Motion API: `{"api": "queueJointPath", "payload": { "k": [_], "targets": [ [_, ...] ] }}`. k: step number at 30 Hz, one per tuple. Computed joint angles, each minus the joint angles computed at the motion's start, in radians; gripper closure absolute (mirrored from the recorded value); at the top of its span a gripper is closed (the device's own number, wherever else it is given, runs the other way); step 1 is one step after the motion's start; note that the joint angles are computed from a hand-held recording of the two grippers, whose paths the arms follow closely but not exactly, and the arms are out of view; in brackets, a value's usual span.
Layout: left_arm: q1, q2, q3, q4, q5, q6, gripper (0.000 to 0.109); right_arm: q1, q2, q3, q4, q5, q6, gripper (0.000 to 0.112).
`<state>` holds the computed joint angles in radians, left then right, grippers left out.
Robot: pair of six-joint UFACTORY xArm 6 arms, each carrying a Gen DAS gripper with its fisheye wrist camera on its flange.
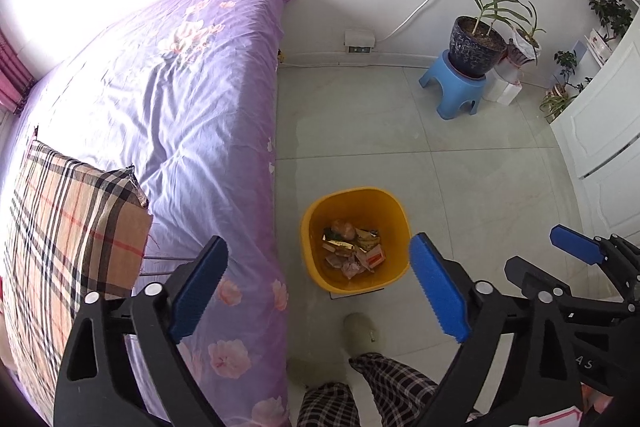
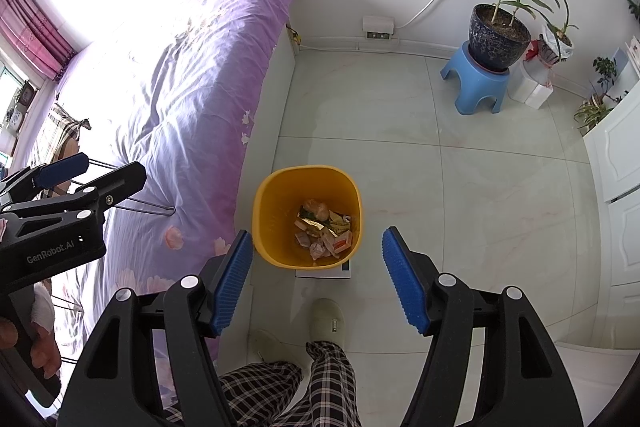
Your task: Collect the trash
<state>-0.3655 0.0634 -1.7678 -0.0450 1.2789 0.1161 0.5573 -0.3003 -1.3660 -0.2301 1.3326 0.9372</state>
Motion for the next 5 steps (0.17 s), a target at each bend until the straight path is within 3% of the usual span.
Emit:
{"api": "queueJointPath", "payload": {
  "k": [5],
  "targets": [
    [-0.004, 0.007, -0.015, 0.006, 0.001, -0.005, 0.01, 0.0, 0.002, -0.004, -0.002, 0.003, -0.003, 0.044]
  ]
}}
